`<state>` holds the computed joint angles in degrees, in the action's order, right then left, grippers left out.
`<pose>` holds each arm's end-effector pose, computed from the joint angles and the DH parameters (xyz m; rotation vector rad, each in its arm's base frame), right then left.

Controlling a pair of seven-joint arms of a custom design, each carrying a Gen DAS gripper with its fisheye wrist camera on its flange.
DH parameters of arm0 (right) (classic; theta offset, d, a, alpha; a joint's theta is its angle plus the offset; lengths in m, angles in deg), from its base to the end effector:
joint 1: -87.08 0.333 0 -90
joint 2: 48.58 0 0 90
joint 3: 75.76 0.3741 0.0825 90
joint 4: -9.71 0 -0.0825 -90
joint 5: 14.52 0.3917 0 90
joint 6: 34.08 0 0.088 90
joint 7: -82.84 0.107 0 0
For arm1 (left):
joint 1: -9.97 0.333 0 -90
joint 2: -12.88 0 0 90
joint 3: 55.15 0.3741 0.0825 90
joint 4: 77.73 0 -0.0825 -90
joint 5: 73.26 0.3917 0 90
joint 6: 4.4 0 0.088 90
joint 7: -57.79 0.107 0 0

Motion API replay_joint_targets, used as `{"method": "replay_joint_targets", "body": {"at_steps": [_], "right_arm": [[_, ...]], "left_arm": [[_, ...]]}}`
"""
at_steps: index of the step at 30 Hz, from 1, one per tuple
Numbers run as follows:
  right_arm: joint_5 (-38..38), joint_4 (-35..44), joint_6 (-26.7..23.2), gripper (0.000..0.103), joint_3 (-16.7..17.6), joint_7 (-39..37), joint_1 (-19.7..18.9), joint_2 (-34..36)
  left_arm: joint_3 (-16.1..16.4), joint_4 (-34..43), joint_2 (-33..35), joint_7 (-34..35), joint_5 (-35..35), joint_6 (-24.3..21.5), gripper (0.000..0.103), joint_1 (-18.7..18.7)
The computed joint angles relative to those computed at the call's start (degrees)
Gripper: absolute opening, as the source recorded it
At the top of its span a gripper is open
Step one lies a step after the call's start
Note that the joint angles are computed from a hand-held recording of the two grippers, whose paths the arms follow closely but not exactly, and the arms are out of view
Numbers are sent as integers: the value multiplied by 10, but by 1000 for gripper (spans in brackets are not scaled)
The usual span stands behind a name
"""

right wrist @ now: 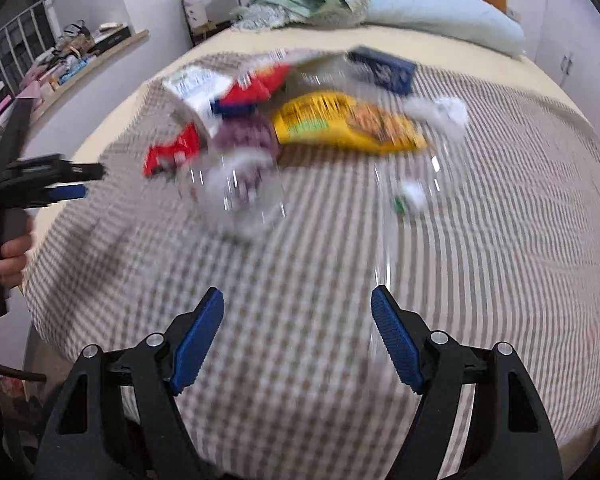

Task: Collect trash
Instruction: 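Grasp a red snack wrapper with the left tool while the right tool grasps another, then carry both red wrappers to the wastebasket and open both tools over it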

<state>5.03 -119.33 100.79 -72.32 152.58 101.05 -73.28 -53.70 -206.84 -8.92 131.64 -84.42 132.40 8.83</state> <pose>0.4256 0.1439 0.6430 -2.1963 1.3282 -0.2570 0.4655 0.0026 0.6235 -2.3940 1.5954 -0.7594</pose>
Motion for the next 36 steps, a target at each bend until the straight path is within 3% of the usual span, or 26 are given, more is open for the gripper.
{"method": "replay_joint_targets", "body": {"at_steps": [4, 6, 10, 11, 13, 15, 17, 18, 19, 20, 24, 36], "right_arm": [[37, 75, 9, 73, -12, -36, 22, 61], [64, 108, 6, 73, -17, -53, 30, 87], [86, 205, -8, 73, -8, -65, 35, 176], [82, 237, -15, 73, -3, -57, 34, 207], [79, 298, -44, 73, 2, -28, 32, 265], [73, 355, -75, 73, 5, 7, 29, 315], [69, 398, -103, 73, 8, 34, 26, 355], [74, 407, -107, 67, 9, 43, 24, 364], [79, 409, -108, 59, 11, 43, 22, 367], [88, 406, -108, 37, 14, 40, 19, 364], [104, 376, -100, 16, 16, 26, 15, 335], [116, 293, -144, 8, -6, 1, 4, 197]], "left_arm": [[15, 65, 82, 9, 0, -21, 77, 1], [3, 85, 106, 22, -13, -40, 65, 19], [-11, 110, 141, 33, -35, -57, 59, 31], [-15, 111, 145, 30, -39, -57, 55, 35], [-25, 109, 149, 1, -28, -53, 29, 41], [-34, 98, 142, -14, -5, -34, 13, 43], [-30, 82, 126, -3, -36, -22, 8, 39], [-28, 77, 119, -3, -45, -22, 6, 38], [-28, 71, 110, -5, -44, -22, 4, 37], [-28, 63, 99, -7, -37, -22, 3, 37], [-25, 41, 48, -18, -19, -34, 0, 29], [-35, 37, -98, -81, 56, -123, 0, -9]]}}
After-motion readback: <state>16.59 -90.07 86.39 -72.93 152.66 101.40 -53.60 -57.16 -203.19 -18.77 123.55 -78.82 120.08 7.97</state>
